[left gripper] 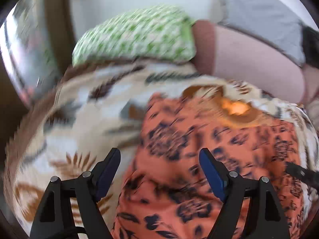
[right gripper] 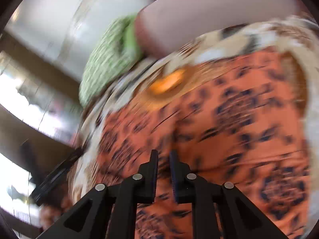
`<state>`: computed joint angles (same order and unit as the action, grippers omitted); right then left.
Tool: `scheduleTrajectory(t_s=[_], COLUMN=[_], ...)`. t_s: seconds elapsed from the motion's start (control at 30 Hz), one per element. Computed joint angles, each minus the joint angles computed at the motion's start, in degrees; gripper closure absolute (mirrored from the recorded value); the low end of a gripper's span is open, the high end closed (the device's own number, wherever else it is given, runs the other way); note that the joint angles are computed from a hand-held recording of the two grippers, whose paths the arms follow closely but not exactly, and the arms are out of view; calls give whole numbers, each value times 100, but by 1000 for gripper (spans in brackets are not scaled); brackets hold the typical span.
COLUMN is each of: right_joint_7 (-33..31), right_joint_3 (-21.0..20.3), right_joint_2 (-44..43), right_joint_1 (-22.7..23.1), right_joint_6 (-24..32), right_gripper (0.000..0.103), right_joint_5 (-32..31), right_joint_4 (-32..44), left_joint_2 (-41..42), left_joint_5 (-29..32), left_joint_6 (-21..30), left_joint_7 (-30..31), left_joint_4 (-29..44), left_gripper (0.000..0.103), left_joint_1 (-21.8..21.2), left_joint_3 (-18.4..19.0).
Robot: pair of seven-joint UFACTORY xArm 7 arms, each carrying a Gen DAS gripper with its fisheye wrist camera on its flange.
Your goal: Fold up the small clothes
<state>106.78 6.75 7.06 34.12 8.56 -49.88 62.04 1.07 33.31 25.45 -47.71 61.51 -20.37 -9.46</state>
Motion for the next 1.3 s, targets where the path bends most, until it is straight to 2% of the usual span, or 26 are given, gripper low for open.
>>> scheduleTrajectory(t_s=[0.03, 0.07, 0.1, 0.17, 0.27, 0.3, 0.33, 0.4, 0.43, 0.47, 0.53, 0.6, 0.67, 0.73, 0.83, 0.97, 1.13, 1.2, 1.27, 1.3], right_joint_7=[-360, -480, -385, -591, -871, -974, -1124, -1339, -1385, -1278, -1314, -1804, -2407, -2677, -3081, -3508, -3533, -3303, -3041, -2906], right_joint_3=[-56, -329, -445, -38, -60, -78, -90, -144, -209, -347, -503, -462, -403, -464, -439, -548, -706, -775, -821, -836], right_joint_2=[130, 279, 406, 666, 1002, 1120, 1250, 1477, 1554, 1654, 1874, 2145, 2413, 2560, 2700, 2931, 3038, 2986, 2889, 2835], right_joint_1=[109, 457, 672, 557, 742, 794, 827, 948, 1001, 1143, 1381, 1475, 1531, 1629, 1590, 1725, 1877, 1897, 1870, 1850], right_joint_6=[-120, -115, 78, 739, 1170, 1267, 1308, 1433, 1431, 1451, 1854, 2365, 2785, 2937, 2860, 3208, 3543, 3493, 3329, 3222], right_gripper=[88, 88, 88, 88, 87, 86, 78, 45, 22, 21, 21, 23, 24, 29, 38, 38, 41, 54, 81, 86], right_joint_5=[280, 321, 122, -110, -109, -49, 29, 178, 216, 100, -15, 101, 299, 362, 665, 882, 938, 895, 827, 782], right_joint_4=[111, 308, 534, 1003, 1460, 1609, 1756, 2061, 2151, 2286, 2669, 3120, 3533, 3715, 3809, 4122, 4286, 4189, 4018, 3927], left_joint_2=[44, 65, 156, 367, 754, 810, 795, 781, 768, 765, 735, 697, 686, 644, 609, 602, 622, 626, 625, 622], left_joint_5=[45, 73, 39, -170, -536, -675, -1053, -1748, -1854, -1883, -2005, -2170, -2622, -3250, -3576, -3681, -3514, -3484, -3447, -3436], left_joint_6=[-63, -129, -105, 142, 467, 434, 265, 151, 160, 178, 165, 142, 121, 66, 49, 45, 31, 26, 12, 7], left_joint_7=[-130, -181, -159, 42, 503, 586, 739, 1117, 1239, 1317, 1524, 1741, 2137, 2611, 2969, 3008, 2854, 2804, 2768, 2763], left_joint_4=[-89, -156, -149, 24, 271, 276, 205, 150, 154, 162, 136, 108, 93, 21, -15, -27, -18, -17, -27, -34], left_gripper=[22, 22, 22, 22, 21, 21, 21, 21, 21, 21, 21, 21, 21, 21, 21, 21, 21, 21, 21, 21], left_joint_1=[24, 36, 42, 8, -51, -62, 11, 160, 129, 111, 109, 130, 220, 345, 379, 339, 277, 267, 258, 256], left_joint_3=[29, 49, 59, 63, 107, 132, 131, 87, 126, 146, 159, 158, 100, 33, 37, 77, 115, 122, 125, 124])
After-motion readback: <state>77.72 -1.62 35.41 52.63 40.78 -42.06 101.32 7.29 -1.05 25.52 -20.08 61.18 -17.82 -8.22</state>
